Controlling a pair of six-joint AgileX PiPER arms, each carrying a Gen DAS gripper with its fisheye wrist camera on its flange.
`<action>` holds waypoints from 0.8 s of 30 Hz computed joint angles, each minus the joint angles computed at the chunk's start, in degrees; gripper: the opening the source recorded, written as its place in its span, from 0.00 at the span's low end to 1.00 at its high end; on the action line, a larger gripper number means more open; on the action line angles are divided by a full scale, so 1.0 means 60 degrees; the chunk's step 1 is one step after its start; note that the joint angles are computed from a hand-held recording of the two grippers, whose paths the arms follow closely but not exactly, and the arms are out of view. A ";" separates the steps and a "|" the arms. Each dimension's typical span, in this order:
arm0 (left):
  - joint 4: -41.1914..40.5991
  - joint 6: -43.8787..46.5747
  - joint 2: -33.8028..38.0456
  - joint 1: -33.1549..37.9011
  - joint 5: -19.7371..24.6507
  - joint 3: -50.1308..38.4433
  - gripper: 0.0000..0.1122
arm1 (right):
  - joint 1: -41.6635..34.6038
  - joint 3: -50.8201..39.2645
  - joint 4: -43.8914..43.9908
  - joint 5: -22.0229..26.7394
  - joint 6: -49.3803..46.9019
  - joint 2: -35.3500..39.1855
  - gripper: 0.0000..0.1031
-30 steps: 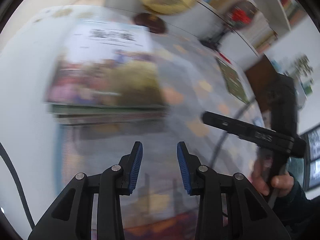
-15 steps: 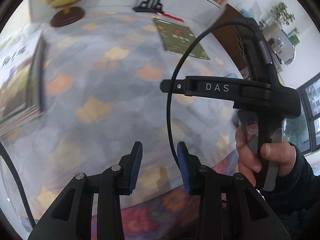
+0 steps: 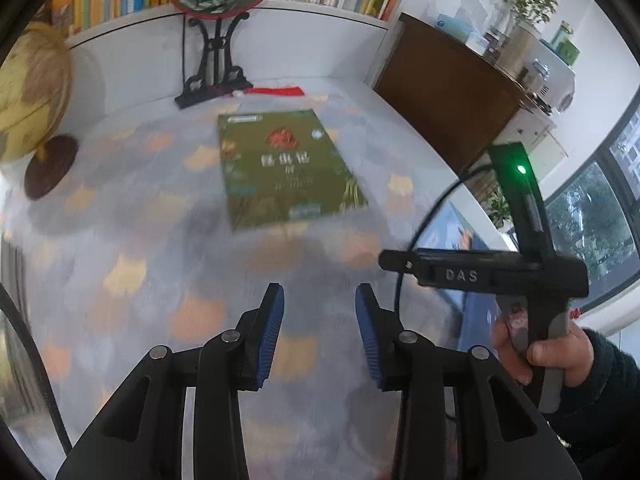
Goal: Organize books
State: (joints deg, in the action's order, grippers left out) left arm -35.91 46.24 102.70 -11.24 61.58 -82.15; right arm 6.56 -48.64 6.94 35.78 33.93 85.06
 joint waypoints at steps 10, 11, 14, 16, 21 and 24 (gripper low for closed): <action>0.0921 -0.3000 0.4315 -0.0886 0.0049 -0.4951 0.31 | -0.2005 -0.1722 0.0649 -0.0107 -0.2426 0.1809 0.54; 0.1157 -0.3365 0.4752 -0.0954 0.0172 -0.5512 0.31 | -0.2021 -0.1872 0.0662 -0.0186 -0.2511 0.1989 0.54; 0.1719 -0.4262 0.5652 -0.1035 0.0344 -0.6633 0.31 | -0.1923 -0.2363 0.0174 -0.0478 -0.2439 0.2525 0.54; 0.1880 -0.4631 0.6009 -0.1023 0.0239 -0.7035 0.31 | -0.1705 -0.2703 -0.0723 -0.0569 -0.1831 0.2838 0.54; 0.1776 -0.4890 0.6432 -0.0990 0.0139 -0.7433 0.31 | -0.1789 -0.3216 -0.0445 -0.0790 -0.1952 0.3619 0.39; 0.1297 -0.4392 0.6370 -0.0925 0.0354 -0.7265 0.31 | -0.1628 -0.3131 -0.0498 -0.0990 -0.1694 0.3695 0.39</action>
State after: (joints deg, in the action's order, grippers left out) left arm -28.13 19.89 140.92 -16.79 63.71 -125.74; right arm -3.21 -67.42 3.96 29.84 23.77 107.23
